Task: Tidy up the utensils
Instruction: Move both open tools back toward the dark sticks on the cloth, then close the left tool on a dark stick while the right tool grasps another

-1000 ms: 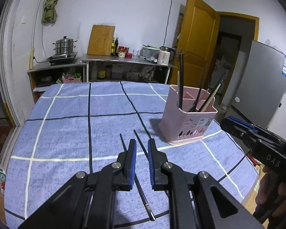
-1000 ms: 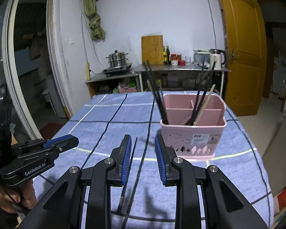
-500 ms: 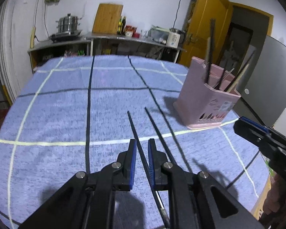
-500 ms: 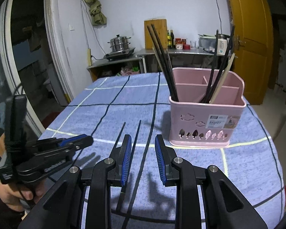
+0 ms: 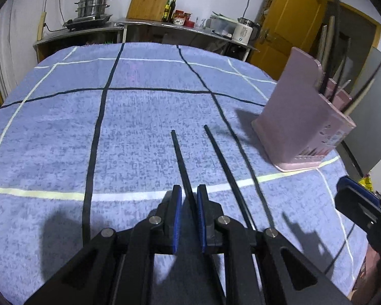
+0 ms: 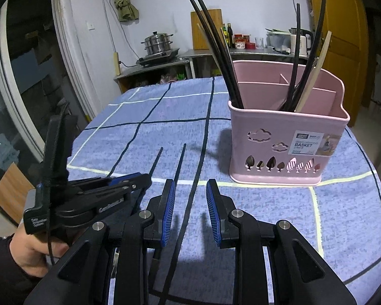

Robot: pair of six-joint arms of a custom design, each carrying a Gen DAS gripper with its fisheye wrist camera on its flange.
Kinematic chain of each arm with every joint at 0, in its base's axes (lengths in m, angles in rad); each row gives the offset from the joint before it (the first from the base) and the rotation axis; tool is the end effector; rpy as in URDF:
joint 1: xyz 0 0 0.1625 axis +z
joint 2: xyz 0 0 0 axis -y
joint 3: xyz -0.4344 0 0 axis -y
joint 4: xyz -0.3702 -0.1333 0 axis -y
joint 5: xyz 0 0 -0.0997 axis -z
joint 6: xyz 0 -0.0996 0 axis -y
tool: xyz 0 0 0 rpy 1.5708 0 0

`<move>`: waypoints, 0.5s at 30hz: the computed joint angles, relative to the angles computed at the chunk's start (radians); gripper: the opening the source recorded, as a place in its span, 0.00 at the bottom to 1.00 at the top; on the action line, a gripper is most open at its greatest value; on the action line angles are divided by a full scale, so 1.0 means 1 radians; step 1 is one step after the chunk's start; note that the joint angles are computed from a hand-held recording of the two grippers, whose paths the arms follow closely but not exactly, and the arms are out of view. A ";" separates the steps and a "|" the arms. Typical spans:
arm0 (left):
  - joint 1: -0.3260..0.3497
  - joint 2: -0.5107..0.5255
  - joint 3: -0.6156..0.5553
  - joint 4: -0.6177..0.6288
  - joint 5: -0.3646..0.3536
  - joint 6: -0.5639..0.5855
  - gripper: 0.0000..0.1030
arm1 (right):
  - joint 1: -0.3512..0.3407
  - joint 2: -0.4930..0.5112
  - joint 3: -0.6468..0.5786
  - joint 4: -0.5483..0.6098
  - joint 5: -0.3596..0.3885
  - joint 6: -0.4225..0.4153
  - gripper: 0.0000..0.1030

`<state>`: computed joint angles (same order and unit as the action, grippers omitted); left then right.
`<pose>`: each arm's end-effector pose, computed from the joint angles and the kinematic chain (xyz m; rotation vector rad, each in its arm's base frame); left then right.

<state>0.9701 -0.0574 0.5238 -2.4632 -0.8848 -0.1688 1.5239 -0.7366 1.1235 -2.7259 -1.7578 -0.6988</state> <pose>-0.3393 -0.8427 -0.0080 0.3516 2.5155 -0.8471 0.0770 -0.8088 0.3135 0.7272 -2.4541 0.8754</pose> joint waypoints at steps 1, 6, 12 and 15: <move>0.001 0.005 -0.009 -0.002 -0.001 0.005 0.13 | 0.000 0.002 -0.003 0.004 -0.002 0.002 0.25; 0.000 0.013 -0.032 0.029 0.021 0.022 0.11 | 0.002 0.026 -0.037 0.033 -0.006 0.011 0.25; 0.007 -0.043 0.056 0.005 0.053 0.009 0.10 | 0.003 0.062 -0.089 0.082 -0.008 0.020 0.25; 0.015 -0.086 0.124 -0.020 0.066 -0.008 0.10 | 0.004 0.095 -0.136 0.125 -0.016 0.028 0.25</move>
